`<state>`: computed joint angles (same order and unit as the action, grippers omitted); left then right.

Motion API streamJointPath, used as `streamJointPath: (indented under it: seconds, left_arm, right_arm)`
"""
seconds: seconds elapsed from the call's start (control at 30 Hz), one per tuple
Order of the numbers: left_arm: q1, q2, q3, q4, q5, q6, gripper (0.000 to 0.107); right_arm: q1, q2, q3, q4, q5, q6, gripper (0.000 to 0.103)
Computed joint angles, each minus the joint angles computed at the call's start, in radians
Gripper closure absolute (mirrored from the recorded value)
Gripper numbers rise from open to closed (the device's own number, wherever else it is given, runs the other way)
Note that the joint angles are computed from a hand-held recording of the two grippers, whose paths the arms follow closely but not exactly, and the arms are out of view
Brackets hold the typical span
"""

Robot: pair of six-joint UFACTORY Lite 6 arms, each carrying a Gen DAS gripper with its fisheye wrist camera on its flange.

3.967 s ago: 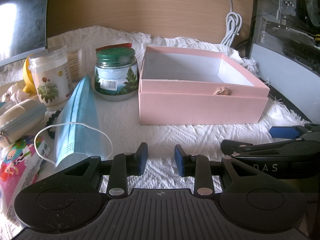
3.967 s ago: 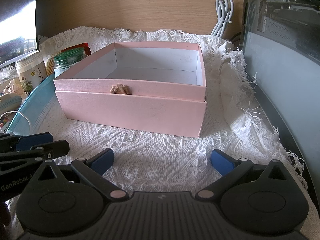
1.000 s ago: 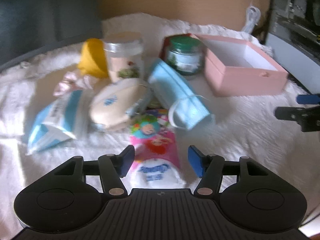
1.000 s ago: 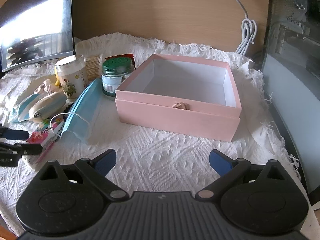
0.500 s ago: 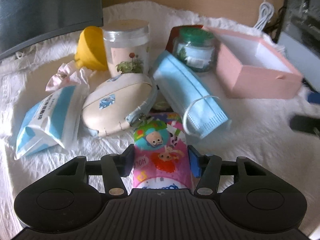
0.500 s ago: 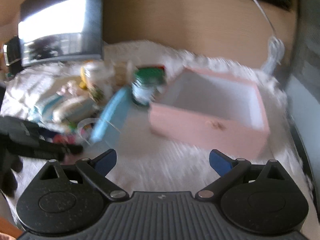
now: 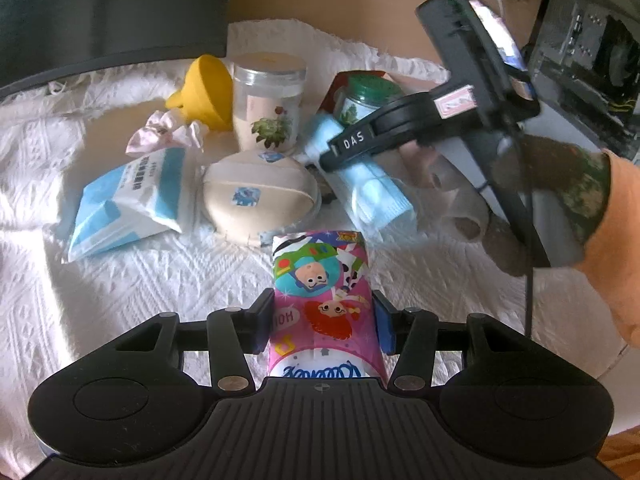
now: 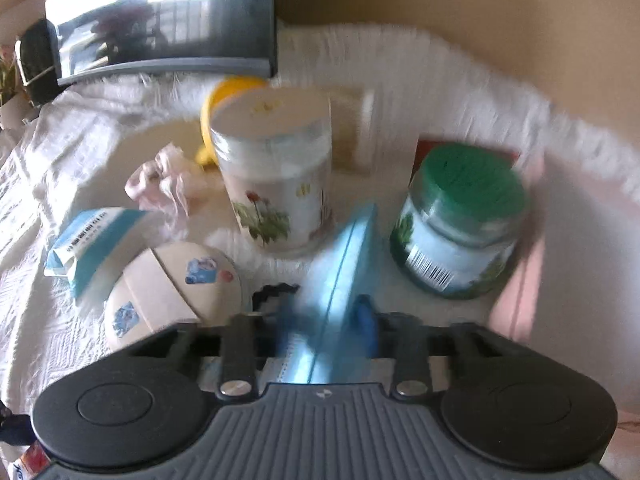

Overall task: Organize soft objects
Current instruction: 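Lift the tissue pack with the left tool while the right tool grasps the blue face mask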

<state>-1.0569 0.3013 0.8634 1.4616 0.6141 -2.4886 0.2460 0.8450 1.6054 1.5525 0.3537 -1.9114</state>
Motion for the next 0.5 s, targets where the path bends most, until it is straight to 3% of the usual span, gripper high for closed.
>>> streamJointPath:
  seconds: [0.03,0.1,0.23,0.37,0.5]
  left_arm:
    - [-0.002,-0.006,-0.004,0.005,0.0,-0.004,0.053]
    - [-0.011,-0.005,0.001,0.02,0.002,-0.018,0.053]
    - [-0.021,0.031,0.059,0.078,-0.034,-0.018,0.052]
    - [-0.01,0.11,0.186,0.105,-0.122,0.054,0.052]
    - [0.012,0.219,0.36,0.087,-0.199,0.177,0.052]
  right_arm:
    - [-0.018,-0.006,0.007,-0.063,0.029,0.063,0.096]
    - [-0.069,-0.096,-0.078,-0.063,0.1,0.063,0.097]
    - [-0.25,-0.355,-0.37,0.018,0.32,-0.151,0.097]
    - [-0.423,-0.527,-0.573,-0.064,0.395,-0.242,0.097]
    - [-0.609,-0.572,-0.684,-0.1,0.411,-0.363,0.097]
